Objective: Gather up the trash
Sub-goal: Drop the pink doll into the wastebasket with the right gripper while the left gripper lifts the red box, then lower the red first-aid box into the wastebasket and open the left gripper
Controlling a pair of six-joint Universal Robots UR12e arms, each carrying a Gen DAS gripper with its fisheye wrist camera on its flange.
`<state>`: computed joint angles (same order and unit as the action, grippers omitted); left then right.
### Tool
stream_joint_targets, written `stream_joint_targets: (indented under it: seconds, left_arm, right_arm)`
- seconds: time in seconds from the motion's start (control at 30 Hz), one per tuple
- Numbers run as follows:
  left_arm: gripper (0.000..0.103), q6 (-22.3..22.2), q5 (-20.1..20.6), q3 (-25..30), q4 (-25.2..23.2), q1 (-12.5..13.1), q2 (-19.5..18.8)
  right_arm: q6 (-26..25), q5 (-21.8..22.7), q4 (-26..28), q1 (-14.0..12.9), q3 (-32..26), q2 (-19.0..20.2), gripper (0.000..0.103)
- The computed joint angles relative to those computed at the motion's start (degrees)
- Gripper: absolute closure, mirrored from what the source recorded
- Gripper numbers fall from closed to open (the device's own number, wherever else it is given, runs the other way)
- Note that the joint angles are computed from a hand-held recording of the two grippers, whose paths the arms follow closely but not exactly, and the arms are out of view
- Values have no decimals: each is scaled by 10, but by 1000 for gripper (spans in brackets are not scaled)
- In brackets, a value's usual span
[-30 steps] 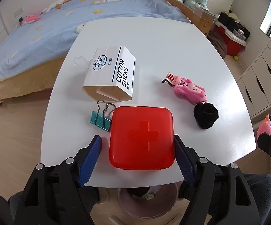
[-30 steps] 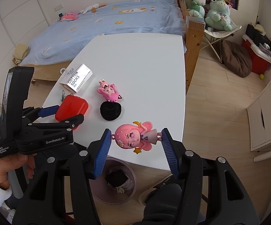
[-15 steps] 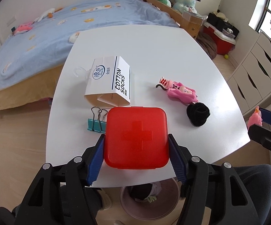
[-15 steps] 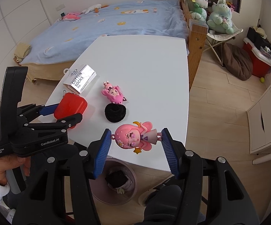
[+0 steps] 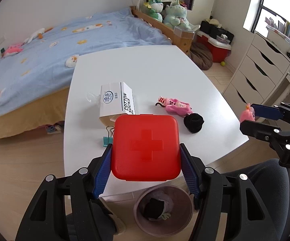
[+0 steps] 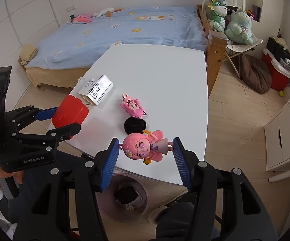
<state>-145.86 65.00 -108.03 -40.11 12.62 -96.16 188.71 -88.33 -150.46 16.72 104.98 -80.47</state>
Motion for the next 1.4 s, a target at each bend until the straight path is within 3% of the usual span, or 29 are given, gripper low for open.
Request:
stream_joint_targets:
  seconds: [0.43,0.77,1.2,1.23,1.27,1.33,1.4]
  left_arm:
    - [41,85,-87,-17,-27,40,36]
    - [41,144,-127,-35,-62,66,67]
    - [41,185,-155,-49,-114,98,93]
    - [41,187,-155,-49,-116,99,94]
    - [41,188,-155,-50,-117,101,94]
    - [41,189,-154,-50,-120,102,94]
    - [41,193,-154,-50,-124,102,94]
  right_arm:
    - [-20,-3,-21,20,7,-18,48]
    - [-37,12,-30,33,28,-43,48]
    - [-47,58,-6,46,47,-50,48]
    - [-46,57,-6,47,48,-49,44]
    - [-44,53,-7,48,49,-49,33]
    - [-39,48,-12,47,51,-50,21]
    - [-34,46,-12,47,51,-50,14]
